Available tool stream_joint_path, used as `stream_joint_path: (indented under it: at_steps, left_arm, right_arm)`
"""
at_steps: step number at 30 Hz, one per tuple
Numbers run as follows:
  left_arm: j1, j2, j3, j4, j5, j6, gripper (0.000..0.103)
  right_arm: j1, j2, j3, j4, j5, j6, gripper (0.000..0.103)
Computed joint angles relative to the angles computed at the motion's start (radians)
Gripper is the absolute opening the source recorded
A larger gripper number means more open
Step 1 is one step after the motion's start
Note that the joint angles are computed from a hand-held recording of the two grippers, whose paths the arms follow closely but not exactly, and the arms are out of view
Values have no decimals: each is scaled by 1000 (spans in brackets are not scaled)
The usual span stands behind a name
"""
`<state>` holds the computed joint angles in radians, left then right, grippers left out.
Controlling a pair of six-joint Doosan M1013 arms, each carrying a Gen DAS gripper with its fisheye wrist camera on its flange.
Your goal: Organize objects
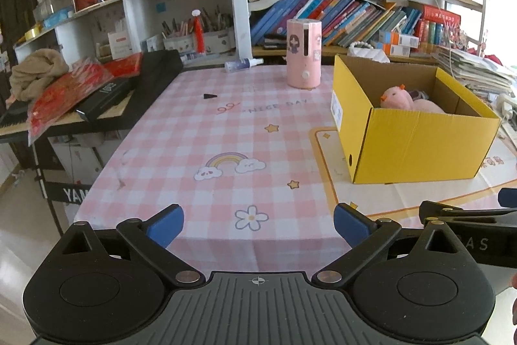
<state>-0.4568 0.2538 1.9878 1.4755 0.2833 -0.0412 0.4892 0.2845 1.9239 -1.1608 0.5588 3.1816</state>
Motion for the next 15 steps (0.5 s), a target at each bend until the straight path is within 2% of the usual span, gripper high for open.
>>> stream_joint_path:
  at_steps: [10,15]
  left_arm:
    - [-5,6,-7,-80,31,67,101]
    - [-5,5,-4,-89,35,69,101]
  right_arm:
    - [17,20,-20,17,57,-31,103]
    - [18,22,-22,28,61,-40,103]
